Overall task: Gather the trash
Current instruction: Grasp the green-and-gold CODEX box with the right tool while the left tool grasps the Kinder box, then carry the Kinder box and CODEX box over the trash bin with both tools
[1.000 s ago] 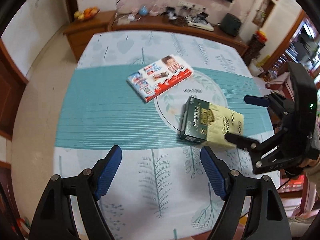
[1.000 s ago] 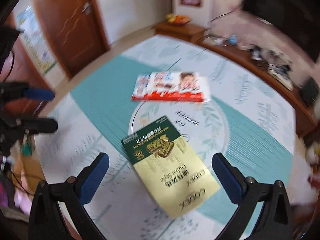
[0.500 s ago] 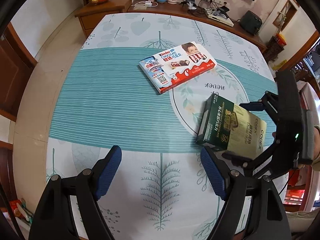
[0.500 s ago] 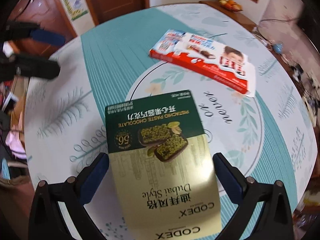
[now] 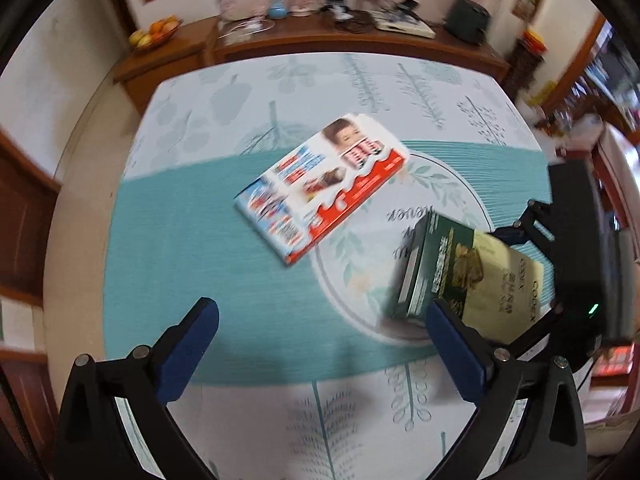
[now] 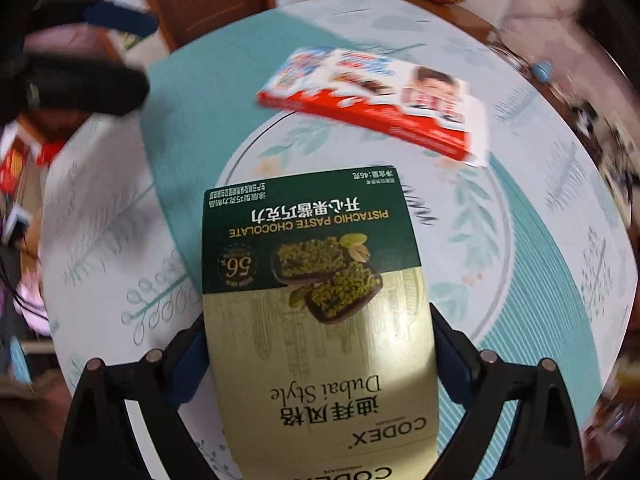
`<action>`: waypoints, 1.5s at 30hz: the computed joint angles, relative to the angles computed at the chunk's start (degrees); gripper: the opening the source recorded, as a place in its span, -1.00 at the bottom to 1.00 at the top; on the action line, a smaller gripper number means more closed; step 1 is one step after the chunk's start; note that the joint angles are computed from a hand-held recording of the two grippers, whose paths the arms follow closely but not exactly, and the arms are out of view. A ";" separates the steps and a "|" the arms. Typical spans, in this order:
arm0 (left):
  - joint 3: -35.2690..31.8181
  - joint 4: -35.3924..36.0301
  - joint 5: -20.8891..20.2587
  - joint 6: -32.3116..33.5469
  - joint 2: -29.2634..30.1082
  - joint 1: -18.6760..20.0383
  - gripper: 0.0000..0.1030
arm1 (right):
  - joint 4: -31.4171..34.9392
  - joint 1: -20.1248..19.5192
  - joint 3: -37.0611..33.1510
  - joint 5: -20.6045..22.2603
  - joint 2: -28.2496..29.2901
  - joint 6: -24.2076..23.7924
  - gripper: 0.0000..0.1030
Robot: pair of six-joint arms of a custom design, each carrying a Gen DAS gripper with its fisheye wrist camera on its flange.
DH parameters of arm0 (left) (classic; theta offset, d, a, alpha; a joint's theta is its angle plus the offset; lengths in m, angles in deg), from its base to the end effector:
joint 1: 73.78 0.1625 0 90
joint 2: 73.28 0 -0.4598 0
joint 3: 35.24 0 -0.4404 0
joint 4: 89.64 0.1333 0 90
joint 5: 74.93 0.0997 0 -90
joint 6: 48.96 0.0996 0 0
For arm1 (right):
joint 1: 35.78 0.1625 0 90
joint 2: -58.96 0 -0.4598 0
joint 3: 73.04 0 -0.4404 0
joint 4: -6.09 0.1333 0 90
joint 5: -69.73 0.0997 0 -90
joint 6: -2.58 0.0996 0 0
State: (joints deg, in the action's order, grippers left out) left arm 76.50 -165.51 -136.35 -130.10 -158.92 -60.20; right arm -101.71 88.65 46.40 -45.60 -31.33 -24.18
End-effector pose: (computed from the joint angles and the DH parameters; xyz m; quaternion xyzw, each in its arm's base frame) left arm -0.3950 -0.2816 0.2961 0.0473 0.9127 -0.1625 0.3720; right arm 0.3362 -0.3301 0.2999 0.5128 -0.8247 -0.0817 0.2241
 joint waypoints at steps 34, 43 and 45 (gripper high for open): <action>-3.61 -13.41 1.51 40.43 9.53 22.29 0.89 | -6.94 -9.62 -1.11 9.45 -2.62 22.25 0.82; -0.31 -9.76 1.86 30.63 7.47 16.12 0.83 | -4.96 -9.52 2.11 10.83 -9.43 29.58 0.82; 0.50 -9.73 0.42 29.16 6.50 14.30 0.83 | -4.52 -8.89 3.18 10.64 -11.52 31.90 0.82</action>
State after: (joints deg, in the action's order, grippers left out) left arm 77.01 -175.24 -135.93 -100.94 -152.42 -45.90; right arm -106.23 79.76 49.59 -34.96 -42.85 7.72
